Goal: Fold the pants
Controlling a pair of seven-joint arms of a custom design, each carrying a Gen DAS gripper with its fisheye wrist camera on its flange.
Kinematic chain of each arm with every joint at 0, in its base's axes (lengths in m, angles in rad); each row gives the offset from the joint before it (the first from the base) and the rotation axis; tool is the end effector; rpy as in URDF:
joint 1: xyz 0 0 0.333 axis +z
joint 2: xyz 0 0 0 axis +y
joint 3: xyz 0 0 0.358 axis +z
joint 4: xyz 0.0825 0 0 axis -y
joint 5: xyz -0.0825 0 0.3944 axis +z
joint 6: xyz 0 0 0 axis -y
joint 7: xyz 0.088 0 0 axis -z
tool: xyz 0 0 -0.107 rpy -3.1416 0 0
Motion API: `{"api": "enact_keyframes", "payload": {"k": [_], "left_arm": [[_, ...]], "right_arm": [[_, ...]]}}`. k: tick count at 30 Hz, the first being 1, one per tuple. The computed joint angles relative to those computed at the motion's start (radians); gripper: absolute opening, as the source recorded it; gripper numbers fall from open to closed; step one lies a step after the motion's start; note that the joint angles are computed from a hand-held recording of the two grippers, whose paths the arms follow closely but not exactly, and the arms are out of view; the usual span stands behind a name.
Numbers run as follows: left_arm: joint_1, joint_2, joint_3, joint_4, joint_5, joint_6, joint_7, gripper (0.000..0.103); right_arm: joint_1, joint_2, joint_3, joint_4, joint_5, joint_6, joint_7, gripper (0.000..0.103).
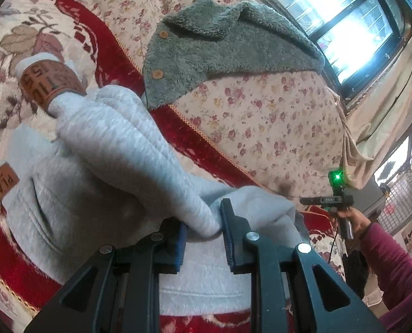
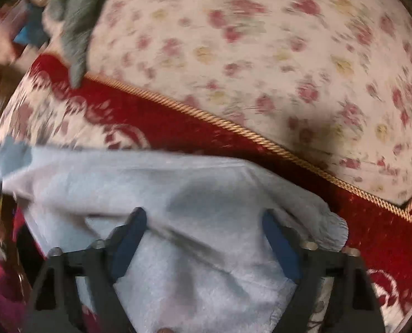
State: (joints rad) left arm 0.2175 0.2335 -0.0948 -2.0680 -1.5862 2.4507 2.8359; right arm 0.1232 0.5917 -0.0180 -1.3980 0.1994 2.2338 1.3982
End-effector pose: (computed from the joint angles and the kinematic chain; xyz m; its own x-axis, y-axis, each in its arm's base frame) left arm 0.6101 0.0772 0.3686 -0.1534 -0.7411 0.6537 -0.7378 -0.3542 -0.5747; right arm 0.7682 0.0904 0.4170 0.1927 -0.9728 -0.1288 -0.9537 -0.1548 -0.2578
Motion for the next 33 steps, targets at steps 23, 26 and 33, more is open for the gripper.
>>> {"api": "enact_keyframes", "payload": {"k": [23, 26, 33], "left_arm": [[-0.024, 0.066, -0.036, 0.096, 0.071, 0.107, -0.093, 0.071], [-0.022, 0.086, -0.047, 0.113, 0.081, 0.123, -0.118, 0.072], [-0.015, 0.104, -0.072, 0.122, 0.127, 0.153, -0.173, 0.072]], "right_arm": [[0.026, 0.343, -0.036, 0.432, -0.224, -0.240, -0.367, 0.082], [0.018, 0.307, -0.030, 0.346, -0.201, -0.145, -0.385, 0.082], [0.032, 0.257, -0.043, 0.231, -0.174, -0.068, -0.344, 0.078]]}}
